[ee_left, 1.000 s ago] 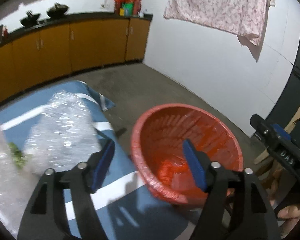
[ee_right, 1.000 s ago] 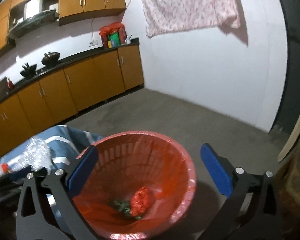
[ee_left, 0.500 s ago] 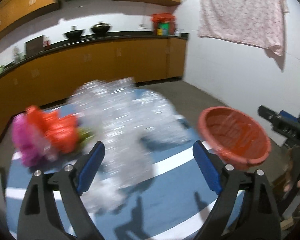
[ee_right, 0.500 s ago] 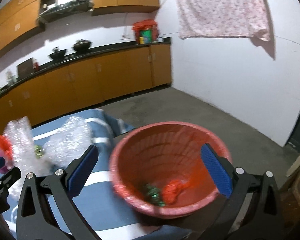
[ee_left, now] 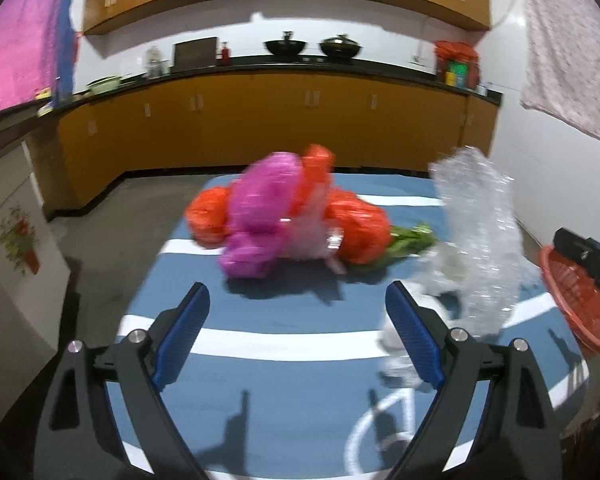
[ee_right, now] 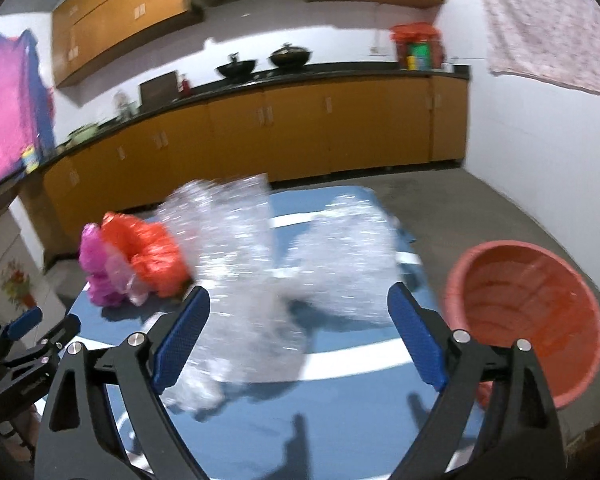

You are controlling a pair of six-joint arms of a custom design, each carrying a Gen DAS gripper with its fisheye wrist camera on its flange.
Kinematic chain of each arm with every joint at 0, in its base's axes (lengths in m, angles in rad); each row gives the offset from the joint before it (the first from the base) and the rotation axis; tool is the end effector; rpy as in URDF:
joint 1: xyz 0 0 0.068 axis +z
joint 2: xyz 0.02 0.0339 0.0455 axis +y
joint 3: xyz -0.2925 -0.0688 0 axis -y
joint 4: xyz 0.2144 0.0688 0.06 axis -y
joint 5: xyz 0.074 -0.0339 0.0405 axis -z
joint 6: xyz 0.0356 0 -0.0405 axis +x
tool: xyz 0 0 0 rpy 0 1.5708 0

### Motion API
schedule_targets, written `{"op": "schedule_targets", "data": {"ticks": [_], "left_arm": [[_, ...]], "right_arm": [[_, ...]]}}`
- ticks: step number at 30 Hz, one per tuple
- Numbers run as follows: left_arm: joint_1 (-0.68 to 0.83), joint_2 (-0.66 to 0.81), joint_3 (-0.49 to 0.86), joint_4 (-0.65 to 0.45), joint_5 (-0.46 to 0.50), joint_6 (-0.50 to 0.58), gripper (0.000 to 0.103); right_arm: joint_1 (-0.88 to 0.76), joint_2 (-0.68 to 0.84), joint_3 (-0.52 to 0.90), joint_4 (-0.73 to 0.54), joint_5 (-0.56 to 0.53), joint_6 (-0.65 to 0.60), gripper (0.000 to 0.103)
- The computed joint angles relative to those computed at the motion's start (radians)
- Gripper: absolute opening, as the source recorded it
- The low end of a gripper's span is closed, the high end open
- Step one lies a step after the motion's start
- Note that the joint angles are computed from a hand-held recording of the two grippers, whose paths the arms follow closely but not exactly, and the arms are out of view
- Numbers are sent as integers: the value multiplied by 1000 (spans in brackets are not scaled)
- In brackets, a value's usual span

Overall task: Collect trash
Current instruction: 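Move the right tool to the table and grasp the clear bubble wrap, then grasp the white plastic bag with the left tool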

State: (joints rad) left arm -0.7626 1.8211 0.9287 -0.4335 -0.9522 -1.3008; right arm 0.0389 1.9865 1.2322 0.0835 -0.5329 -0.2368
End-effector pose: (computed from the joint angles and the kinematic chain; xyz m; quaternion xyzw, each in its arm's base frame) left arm 0.2345 -0.1840 0.1758 -0.2885 0.8355 0.1404 0.4461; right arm 0.4164 0.0343 0.2129 -0.2328 0.8447 0.1945 0.4410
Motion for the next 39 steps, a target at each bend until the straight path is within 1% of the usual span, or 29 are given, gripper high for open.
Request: {"op": "schedule_targets", "data": {"ticks": [1, 5, 8, 11, 13, 14, 15, 16, 19, 21, 25, 29, 32, 35, 39], "left_arm": [[-10, -10, -16, -20, -5, -33, 88], [-15, -57, -72, -54, -6, -106, 88], [-15, -79, -104, -53, 2, -136, 88], [-8, -99, -130, -34, 15, -140, 88], [0, -107, -145, -7, 26, -129, 88], [4, -106, -149, 7, 32, -123, 88], [7, -107, -154, 22, 39, -116, 88], [7, -107, -160, 34, 42, -113, 88], [7, -90, -156, 70, 53, -90, 88], [8, -79, -149, 95, 64, -66, 88], [19, -45, -125, 160, 88, -1, 88], [24, 2, -80, 221, 120, 72, 88], [31, 46, -31, 258, 146, 128, 88], [47, 95, 21, 298, 181, 193, 88], [76, 167, 101, 323, 240, 250, 88]], "right_arm": [[23, 9, 2, 4, 19, 0, 90], [78, 60, 33, 7, 89, 8, 87], [94, 96, 65, -27, 106, 13, 83], [104, 114, 80, -57, 114, 1, 71], [111, 129, 102, -95, 111, -13, 47], [115, 135, 112, -114, 108, -19, 42], [117, 135, 111, -117, 105, -22, 30], [122, 129, 103, -112, 109, -20, 23], [115, 106, 81, -101, 85, -14, 19], [101, 83, 69, -98, 51, -7, 18], [56, 39, 55, -96, -31, -2, 18], [18, -10, 27, -77, -84, 11, 18], [-19, -36, -3, -33, -81, 19, 18], [-59, -35, -15, 8, -36, 17, 18], [-117, 8, 24, 1, 16, 27, 18]]}}
